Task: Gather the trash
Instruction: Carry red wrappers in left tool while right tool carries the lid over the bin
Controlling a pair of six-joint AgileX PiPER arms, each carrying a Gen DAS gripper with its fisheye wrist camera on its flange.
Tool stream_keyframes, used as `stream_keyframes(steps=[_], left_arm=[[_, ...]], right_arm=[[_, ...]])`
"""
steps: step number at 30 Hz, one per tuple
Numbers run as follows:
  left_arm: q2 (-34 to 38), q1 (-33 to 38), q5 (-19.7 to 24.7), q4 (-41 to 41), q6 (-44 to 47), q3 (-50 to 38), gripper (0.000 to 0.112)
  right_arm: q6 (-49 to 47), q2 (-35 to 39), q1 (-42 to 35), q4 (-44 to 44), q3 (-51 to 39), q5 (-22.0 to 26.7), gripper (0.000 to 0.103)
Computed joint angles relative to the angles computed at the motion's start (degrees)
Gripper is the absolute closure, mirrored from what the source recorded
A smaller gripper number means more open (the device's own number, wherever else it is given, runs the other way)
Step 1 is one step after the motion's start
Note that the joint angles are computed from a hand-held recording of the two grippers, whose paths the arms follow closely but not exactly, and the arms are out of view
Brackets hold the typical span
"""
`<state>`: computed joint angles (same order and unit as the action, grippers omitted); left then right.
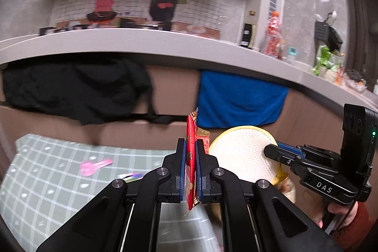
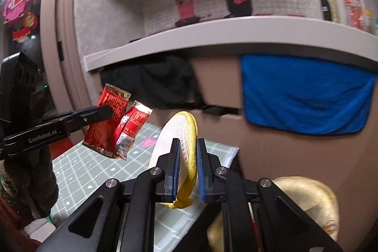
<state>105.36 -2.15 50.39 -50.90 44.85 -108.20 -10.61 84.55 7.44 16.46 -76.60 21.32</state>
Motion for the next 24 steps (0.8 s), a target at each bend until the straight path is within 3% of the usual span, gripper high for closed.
stream_keyframes(steps=[10, 15, 24], left_arm=[[4.50, -12.38, -3.48, 0.40, -4.49, -5.43, 0.104], [6.09, -17.10, -5.68, 3.90, -7.41, -7.09, 0.104], [8.17, -20.27, -6.06, 8.80, -10.81, -7.21, 0.104]], right_arm=[[7.58, -9.01, -10.12, -13.85, 4.07, 2.26, 0.091], [5.94, -10.94, -15.29, -12.83, 5.44, 2.86, 0.091], [-2.91, -9.75, -21.95, -1.31, 8.03, 3.02, 0.091]])
